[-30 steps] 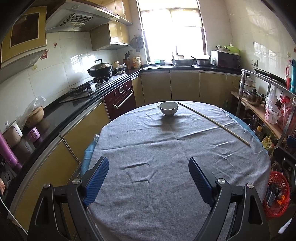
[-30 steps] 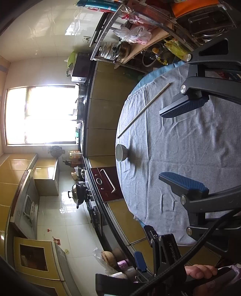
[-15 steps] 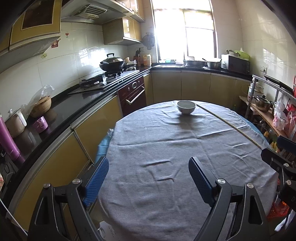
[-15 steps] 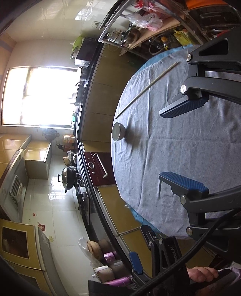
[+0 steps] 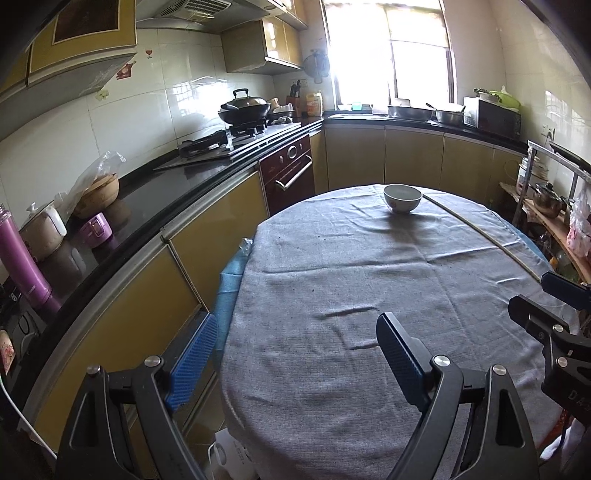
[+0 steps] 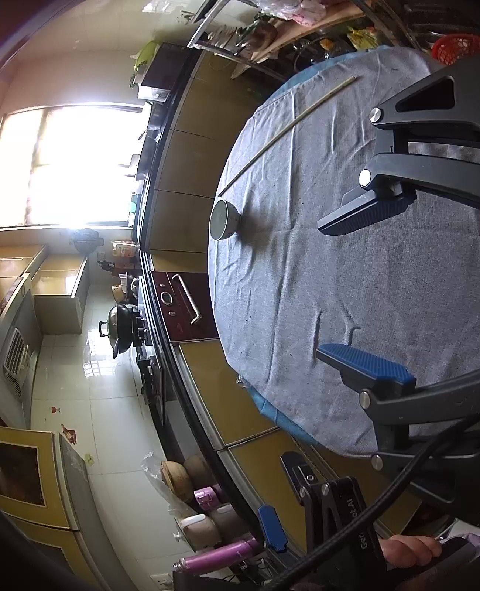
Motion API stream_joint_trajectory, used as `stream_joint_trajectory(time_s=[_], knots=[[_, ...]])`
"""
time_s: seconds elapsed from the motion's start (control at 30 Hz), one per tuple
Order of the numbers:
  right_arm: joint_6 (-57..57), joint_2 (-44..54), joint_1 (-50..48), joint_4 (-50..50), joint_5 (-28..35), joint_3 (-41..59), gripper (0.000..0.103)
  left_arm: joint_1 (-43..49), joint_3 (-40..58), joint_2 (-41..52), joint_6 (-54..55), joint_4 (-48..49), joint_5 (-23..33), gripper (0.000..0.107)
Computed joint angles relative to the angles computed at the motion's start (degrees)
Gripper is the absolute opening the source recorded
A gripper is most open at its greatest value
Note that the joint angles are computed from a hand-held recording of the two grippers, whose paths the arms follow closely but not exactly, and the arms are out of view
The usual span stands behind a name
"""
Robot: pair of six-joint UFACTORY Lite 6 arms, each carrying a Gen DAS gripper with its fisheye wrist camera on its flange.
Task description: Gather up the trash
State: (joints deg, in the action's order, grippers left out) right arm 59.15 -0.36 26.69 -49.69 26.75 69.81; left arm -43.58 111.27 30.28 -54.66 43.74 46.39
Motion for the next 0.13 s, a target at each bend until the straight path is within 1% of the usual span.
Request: stream_joint_trajectory(time_s=[0.03,0.13], knots=[[-0.4,-0.1,-1.0,0.5,-1.2,-0.7,0.065,-0.2,1.8,1.6,0.8,-0.9,0.2,0.088],[-2.0,-1.5,-6.3,2.2,-5.5,-4.7,0.065,-1.2,11.4,9.7,4.8,-5.9,0.9,0.088]])
